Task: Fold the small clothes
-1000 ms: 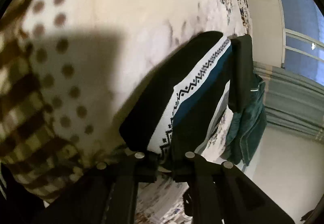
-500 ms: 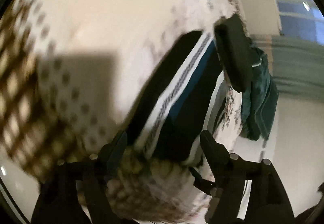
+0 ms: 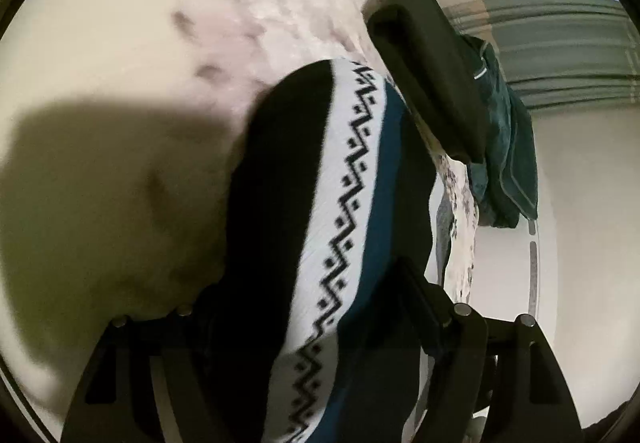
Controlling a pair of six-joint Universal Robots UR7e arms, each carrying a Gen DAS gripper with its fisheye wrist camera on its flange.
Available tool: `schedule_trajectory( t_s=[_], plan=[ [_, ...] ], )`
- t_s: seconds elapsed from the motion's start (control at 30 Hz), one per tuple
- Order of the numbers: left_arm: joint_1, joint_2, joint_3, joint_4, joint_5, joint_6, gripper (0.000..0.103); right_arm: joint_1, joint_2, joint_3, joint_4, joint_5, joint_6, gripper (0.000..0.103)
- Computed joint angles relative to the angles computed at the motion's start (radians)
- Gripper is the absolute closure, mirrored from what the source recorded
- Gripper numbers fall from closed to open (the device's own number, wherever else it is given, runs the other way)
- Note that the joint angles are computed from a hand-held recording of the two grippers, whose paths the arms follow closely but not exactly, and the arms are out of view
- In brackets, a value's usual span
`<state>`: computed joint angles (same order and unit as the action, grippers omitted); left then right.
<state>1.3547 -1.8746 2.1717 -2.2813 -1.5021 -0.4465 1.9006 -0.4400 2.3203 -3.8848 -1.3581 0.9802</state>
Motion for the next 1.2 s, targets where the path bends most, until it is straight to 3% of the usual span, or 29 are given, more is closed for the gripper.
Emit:
schedule_trajectory(
  t_s=[0.1,0.13,0.17,0.2,0.3,0.57,0.77,0.97,1.2],
  plan=[
    [0.011,0.003,0.0,-0.014,-0.026,0.007,0.031,0.003,0.03,-0.045,-0.011,-0.004,-0.006,0.028],
    [0.006,-0.015,0.008,-0.008,-0.028,0.005,0.033,0.018,0.039,-0.064,-0.015,-0.024,0.004,0.037],
    [0.001,-0.017,0.008,-0.013,-0.029,0.007,0.049,0.026,0.039,-0.072,-0.01,-0.036,0.006,0.056],
    [-0.002,-0.011,0.002,-0.015,-0.04,0.007,0.071,0.036,0.037,-0.077,-0.007,-0.048,0.011,0.06],
    [-0.022,-0.015,-0.019,-0.005,-0.051,0.001,0.078,0.079,0.014,-0.09,0.006,-0.101,0.043,0.067],
    [-0.082,0.058,-0.172,0.061,-0.071,0.021,0.08,0.2,-0.167,-0.122,0.152,-0.229,0.069,0.07],
    [-0.125,0.225,-0.381,0.094,-0.101,0.054,0.08,0.252,-0.282,-0.245,0.317,-0.342,0.032,0.07],
    [-0.127,0.482,-0.695,0.137,-0.15,0.13,0.079,0.221,-0.35,-0.414,0.464,-0.407,-0.113,0.07],
    [-0.054,0.809,-1.106,0.256,-0.167,0.262,0.079,0.086,-0.26,-0.636,0.545,-0.384,-0.292,0.07]
  ],
)
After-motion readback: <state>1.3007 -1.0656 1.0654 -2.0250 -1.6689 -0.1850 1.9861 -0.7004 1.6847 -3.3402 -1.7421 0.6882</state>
